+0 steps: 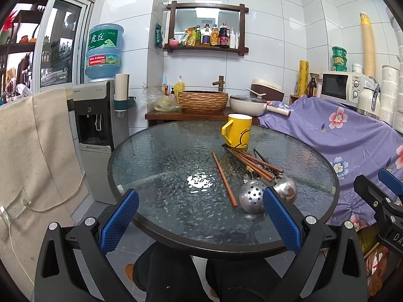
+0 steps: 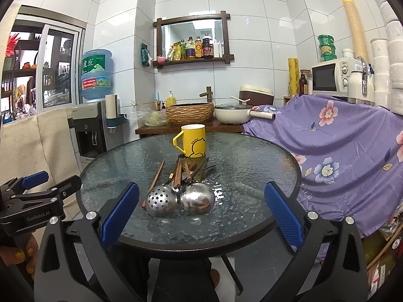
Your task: Organize utensils
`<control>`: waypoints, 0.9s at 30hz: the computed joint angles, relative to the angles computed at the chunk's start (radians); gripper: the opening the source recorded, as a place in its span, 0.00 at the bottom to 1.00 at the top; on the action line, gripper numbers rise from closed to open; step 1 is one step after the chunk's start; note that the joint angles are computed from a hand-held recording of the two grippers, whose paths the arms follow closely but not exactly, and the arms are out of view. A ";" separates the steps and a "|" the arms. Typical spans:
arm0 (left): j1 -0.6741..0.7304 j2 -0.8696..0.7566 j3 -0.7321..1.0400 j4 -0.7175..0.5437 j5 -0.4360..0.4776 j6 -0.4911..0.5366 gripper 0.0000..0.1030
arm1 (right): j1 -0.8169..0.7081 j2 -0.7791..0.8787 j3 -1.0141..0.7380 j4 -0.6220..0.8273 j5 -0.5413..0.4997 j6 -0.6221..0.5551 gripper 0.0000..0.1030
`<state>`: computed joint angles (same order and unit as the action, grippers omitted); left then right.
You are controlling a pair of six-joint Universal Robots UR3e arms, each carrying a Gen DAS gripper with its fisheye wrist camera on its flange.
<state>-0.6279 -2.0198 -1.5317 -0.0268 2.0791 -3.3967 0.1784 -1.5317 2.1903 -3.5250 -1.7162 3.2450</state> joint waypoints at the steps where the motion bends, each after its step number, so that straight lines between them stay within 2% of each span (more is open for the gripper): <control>1: -0.002 -0.001 0.003 -0.002 0.001 -0.001 0.94 | -0.009 -0.003 0.005 -0.002 0.010 -0.002 0.95; 27: 0.008 -0.003 -0.010 0.006 -0.023 -0.004 0.94 | 0.001 -0.002 0.002 0.012 0.005 0.005 0.95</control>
<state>-0.6196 -2.0229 -1.5414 -0.0208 2.0558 -3.4003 0.1796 -1.5341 2.1918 -3.5134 -1.7115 3.2502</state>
